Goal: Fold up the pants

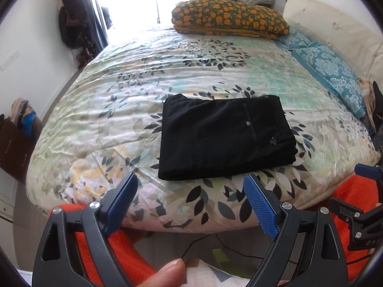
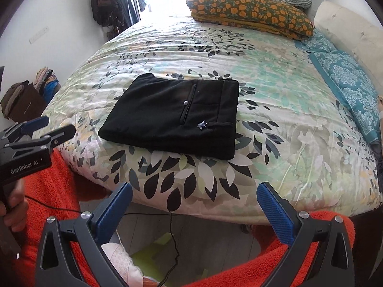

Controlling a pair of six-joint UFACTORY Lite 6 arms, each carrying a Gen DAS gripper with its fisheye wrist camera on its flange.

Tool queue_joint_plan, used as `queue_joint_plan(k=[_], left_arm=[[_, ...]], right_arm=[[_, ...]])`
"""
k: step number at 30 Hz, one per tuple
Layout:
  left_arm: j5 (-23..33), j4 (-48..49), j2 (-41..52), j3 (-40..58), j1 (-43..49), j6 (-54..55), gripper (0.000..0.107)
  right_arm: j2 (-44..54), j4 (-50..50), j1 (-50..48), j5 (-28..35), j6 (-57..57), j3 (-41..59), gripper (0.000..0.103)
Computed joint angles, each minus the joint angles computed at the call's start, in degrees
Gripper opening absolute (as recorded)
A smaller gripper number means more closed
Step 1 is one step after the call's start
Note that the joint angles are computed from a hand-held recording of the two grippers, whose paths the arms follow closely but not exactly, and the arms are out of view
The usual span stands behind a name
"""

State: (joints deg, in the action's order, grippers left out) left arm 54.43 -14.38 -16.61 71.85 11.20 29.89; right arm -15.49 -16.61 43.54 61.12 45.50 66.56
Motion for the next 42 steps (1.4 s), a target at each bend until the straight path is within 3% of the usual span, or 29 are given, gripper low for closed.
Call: queue_joint_plan(k=[5, 11, 13, 25, 29, 42], left_arm=[[3.1, -1.5, -1.5, 3.0, -1.5, -0.3, 0.095], [2.5, 5.4, -4.1, 0.8, -6.7, -8.2, 0.095], [1.5, 4.5, -4.6, -0.5, -6.5, -6.6, 0.095], [2.2, 11.2, -5.1, -3.1, -7.7, -12.1, 0.095], [4.7, 5.8, -4.2, -1.6, -3.9, -8.8, 0.095], [1.7, 11.1, -4.9, -3.4, -6.3, -12.7, 0.095]], right_arm=[[0.9, 0.9, 0.2, 4.3, -0.8, 3.9, 0.103], [0.2, -14.2, 9.3, 7.5, 20.7, 3.6, 0.103], [-0.8, -14.3, 10.0, 6.8, 24.8, 2.0, 0.103], [-0.1, -21.0, 14.8, 11.1, 29.2, 4.7, 0.103], [0.8, -19.3, 14.2, 10.0, 27.7, 4.7, 0.103], [1.7, -18.6, 14.1, 9.4, 27.1, 4.0, 0.103]])
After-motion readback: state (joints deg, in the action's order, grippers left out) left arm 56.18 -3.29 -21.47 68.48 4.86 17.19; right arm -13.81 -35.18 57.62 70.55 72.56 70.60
